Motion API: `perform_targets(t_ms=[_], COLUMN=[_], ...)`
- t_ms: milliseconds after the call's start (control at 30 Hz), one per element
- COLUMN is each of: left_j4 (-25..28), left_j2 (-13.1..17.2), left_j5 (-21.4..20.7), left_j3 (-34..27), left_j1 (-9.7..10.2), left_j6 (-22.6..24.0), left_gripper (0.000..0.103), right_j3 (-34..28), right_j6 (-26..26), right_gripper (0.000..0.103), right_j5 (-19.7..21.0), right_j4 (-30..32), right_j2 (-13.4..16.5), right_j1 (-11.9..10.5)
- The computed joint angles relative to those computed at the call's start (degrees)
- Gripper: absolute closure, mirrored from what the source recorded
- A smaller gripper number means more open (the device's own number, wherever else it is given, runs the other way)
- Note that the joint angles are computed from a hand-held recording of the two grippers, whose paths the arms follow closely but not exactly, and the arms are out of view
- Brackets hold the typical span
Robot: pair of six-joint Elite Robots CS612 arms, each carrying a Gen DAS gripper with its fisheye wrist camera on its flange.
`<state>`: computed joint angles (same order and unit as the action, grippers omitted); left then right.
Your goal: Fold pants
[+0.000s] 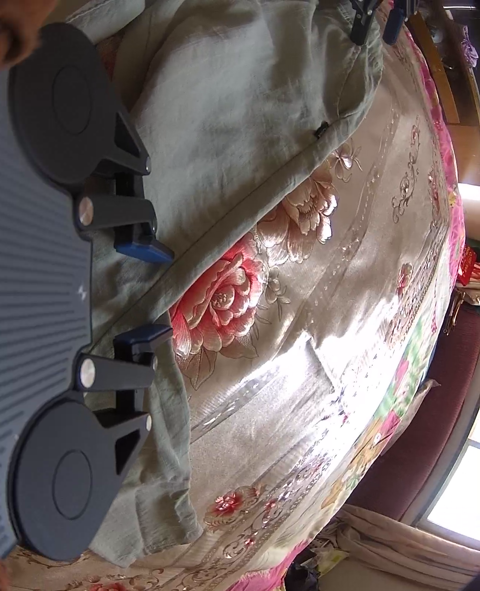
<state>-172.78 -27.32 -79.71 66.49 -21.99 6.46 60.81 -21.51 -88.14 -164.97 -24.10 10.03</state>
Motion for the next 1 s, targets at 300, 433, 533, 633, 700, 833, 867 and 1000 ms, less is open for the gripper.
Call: perform_targets(t_ms=[300,433,533,633,700,833,867,1000], left_j4=[9.2,5.7,2.44,-3.72,-9.38,-20.12,-22.19,-26.79], left_j2=[2.56,2.2,1.44,-0.65,-3.24,-9.07,-10.48,-15.32], left_j5=[-3.14,-0.09,1.6,1.17,-0.81,-4.62,-4.93,-3.62], left_j3=[-6.66,-5.52,-3.93,-0.19,4.11,14.63,17.4,27.95], left_j1=[1.21,0.48,0.0,-0.11,0.03,0.19,0.11,-0.53], left_j6=[-8.47,-7.29,-6.08,-5.8,-6.16,-7.82,-8.25,-11.59], left_gripper=[0.045,0.064,0.068,0.071,0.071,0.071,0.071,0.073], right_j3=[-2.88,-2.88,-1.18,1.8,4.76,13.82,16.77,27.7], right_j6=[2.62,4.01,3.9,4.01,5.43,8.33,9.2,11.93], right_gripper=[0.083,0.101,0.102,0.103,0.103,0.103,0.103,0.103], right_j5=[1.95,1.02,0.68,1.1,1.98,5.82,6.61,9.4], right_j4=[6.84,6.34,3.51,-0.77,-4.28,-12.17,-14.0,-18.69], right_j2=[0.33,0.19,-0.82,-2.71,-4.6,-9.96,-11.64,-17.51], right_j1=[-0.37,-0.23,-0.04,0.03,-0.1,-0.58,-0.58,-0.31])
